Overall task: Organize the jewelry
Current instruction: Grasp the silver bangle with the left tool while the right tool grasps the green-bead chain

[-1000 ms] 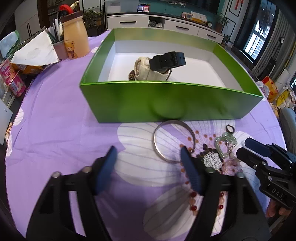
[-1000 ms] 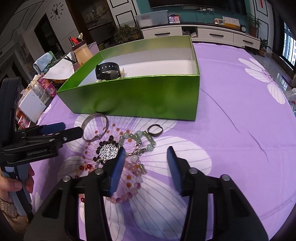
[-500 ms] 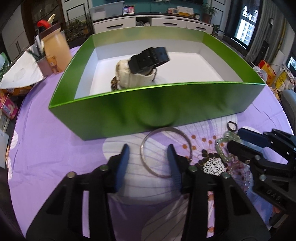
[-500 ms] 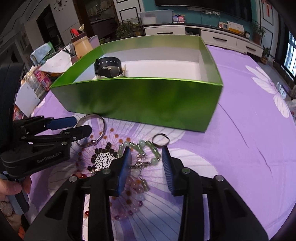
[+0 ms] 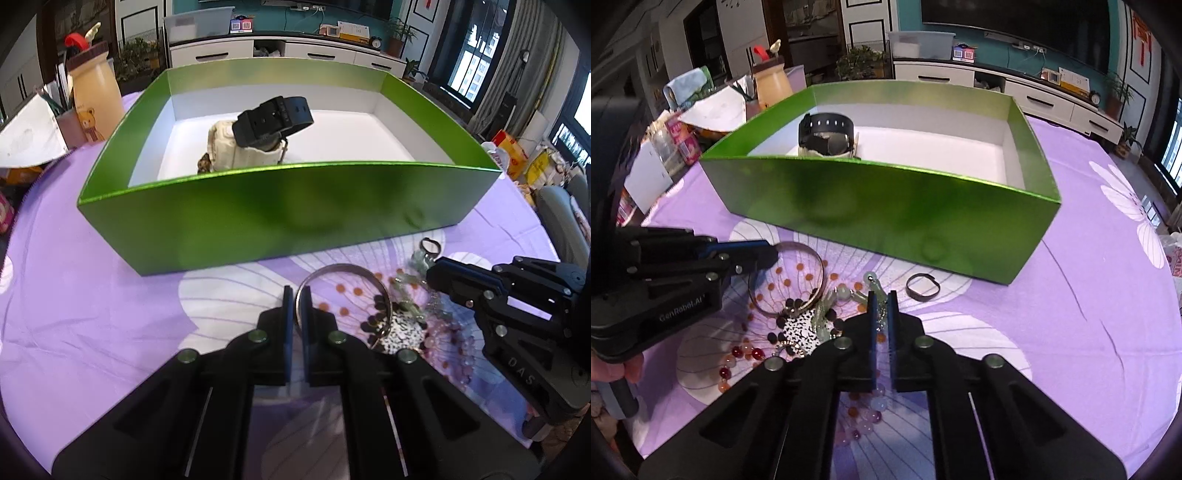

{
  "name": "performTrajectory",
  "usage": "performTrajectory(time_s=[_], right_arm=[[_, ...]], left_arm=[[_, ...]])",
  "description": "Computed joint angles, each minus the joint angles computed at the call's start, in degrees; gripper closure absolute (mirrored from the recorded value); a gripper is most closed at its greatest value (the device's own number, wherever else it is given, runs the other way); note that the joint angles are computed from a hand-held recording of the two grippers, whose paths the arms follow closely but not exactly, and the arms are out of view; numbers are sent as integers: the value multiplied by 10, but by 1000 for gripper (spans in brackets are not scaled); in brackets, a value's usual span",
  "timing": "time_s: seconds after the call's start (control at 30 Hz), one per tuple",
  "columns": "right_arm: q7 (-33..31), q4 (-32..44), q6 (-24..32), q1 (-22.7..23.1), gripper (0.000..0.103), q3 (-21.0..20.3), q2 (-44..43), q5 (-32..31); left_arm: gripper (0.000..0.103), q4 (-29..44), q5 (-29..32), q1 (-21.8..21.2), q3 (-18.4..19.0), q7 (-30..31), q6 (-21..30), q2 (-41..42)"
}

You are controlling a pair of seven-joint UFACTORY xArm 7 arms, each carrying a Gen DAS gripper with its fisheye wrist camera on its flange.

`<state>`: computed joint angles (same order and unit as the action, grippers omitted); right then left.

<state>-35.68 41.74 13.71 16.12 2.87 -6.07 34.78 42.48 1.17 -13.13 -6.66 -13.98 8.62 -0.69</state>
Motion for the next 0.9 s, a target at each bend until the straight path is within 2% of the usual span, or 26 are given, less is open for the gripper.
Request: performTrajectory(time_s=[0.07,0.17,0.27,0.7,0.9], right_arm=[[-14,-2,3,4,99,-4,-5,18],[-36,-6,6,9,99,-11,-18,51],[-40,-9,7,11,99,-15,-29,57],[-39,-20,5,29,99,-43,-83,48],[-37,-25,-8,41,99,-55,-113,32]], left_arm=[[99,-5,-35,-3,0,26,-1,-4],[99,-14,-59,-7,0,43,-3,-14],[99,-21,-66,-8,1,46,-5,-25],[99,-50,-53,-5,3,22,-6,-86],[99,-55,-20,12,-11,-9,0,-132]])
